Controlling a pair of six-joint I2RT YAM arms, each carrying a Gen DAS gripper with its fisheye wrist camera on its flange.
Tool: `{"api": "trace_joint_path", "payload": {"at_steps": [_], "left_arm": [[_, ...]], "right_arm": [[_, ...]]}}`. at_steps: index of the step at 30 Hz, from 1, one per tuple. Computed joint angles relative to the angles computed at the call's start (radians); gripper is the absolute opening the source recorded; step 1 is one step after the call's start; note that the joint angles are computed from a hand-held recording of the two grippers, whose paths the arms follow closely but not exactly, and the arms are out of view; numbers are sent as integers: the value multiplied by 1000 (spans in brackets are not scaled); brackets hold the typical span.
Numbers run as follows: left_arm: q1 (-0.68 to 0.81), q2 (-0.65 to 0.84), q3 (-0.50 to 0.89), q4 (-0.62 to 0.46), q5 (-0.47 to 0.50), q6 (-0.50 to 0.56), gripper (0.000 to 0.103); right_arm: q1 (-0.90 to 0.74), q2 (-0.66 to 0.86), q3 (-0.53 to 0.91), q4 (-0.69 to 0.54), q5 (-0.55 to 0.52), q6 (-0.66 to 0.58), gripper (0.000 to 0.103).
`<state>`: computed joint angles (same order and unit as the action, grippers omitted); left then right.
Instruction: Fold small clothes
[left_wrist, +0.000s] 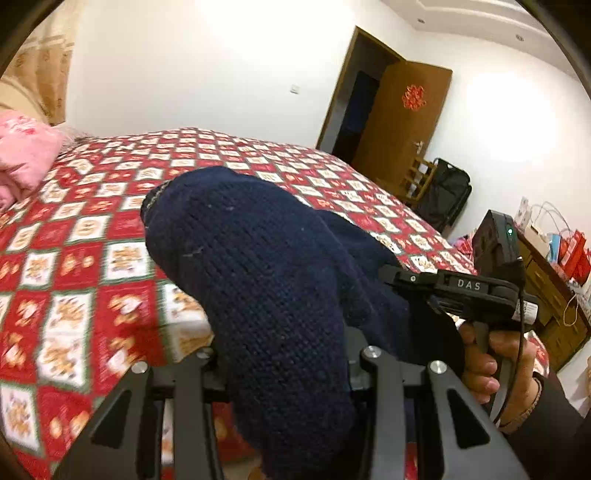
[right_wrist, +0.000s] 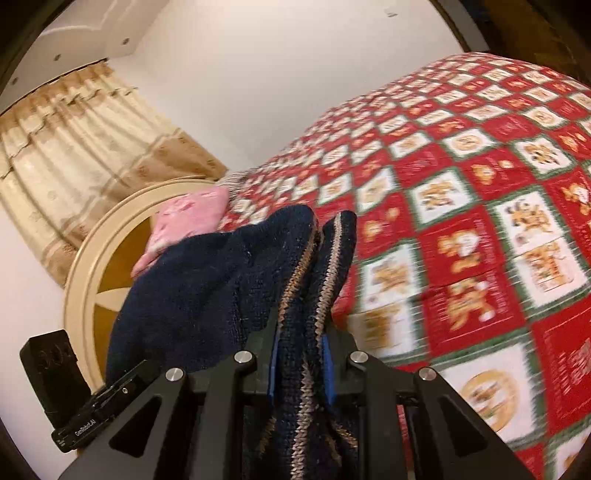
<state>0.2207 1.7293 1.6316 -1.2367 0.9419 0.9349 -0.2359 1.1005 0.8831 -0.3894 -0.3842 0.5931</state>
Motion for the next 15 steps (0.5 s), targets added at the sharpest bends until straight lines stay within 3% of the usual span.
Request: {"api": "trace_joint_path", "payload": {"at_steps": [6, 15], "left_arm": [[169, 52, 102, -160, 39, 156, 40], [390, 178, 284, -329, 73, 327, 40]], "right_arm": [[246, -15, 44, 11, 130, 93, 19], [575, 123, 146, 92, 303, 190, 19]]}}
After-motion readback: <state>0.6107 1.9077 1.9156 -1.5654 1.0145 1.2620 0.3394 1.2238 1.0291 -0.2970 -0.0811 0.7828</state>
